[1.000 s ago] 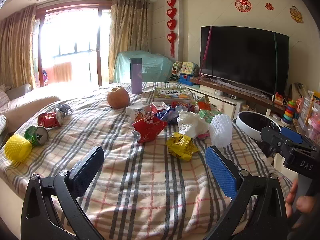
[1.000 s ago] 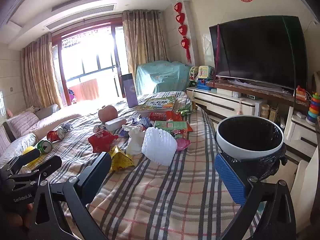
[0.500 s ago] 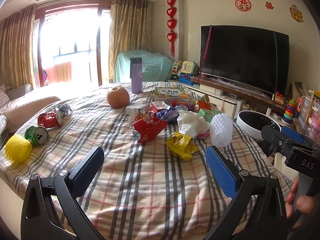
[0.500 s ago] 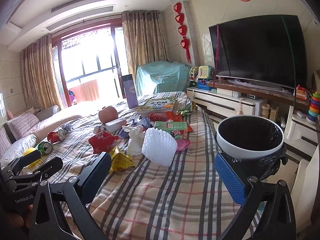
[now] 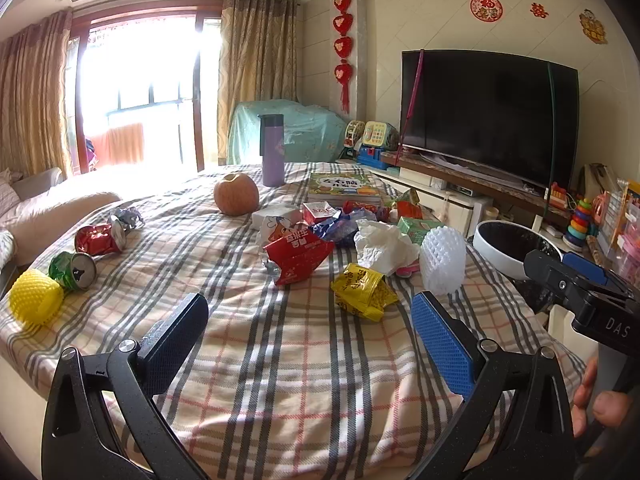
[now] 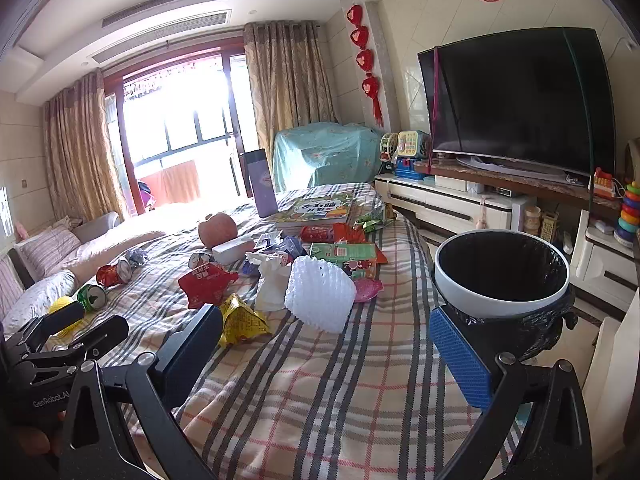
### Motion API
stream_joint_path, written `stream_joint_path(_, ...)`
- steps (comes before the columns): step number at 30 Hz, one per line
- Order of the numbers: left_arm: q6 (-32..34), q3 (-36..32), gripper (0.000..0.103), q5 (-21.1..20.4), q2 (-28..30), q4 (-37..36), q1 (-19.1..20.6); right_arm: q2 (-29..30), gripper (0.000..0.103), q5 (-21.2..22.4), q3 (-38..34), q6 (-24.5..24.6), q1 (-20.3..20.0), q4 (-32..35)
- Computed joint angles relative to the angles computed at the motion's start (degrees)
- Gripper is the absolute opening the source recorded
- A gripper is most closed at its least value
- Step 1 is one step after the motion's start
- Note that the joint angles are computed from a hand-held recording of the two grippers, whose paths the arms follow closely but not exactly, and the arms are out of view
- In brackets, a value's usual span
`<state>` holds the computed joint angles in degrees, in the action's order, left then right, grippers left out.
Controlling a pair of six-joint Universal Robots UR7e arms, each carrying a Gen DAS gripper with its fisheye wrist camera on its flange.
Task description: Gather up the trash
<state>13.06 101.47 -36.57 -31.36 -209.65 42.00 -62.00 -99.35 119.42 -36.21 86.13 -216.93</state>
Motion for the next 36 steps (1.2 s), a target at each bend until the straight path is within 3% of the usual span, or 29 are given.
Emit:
stream_joint_path(22,-1.0,0.0,0.103,0.4,0.2,1.3,0.4,-0.2,0.103,0.3,-0.1,1.2,-0.2,1.9)
stream_joint_path(36,-4.0,-2.3,0.103,-2.2,0.2,8.7,2.0,-0.6,0.103,0.6,-2.1,3.3,-1.3,8.0)
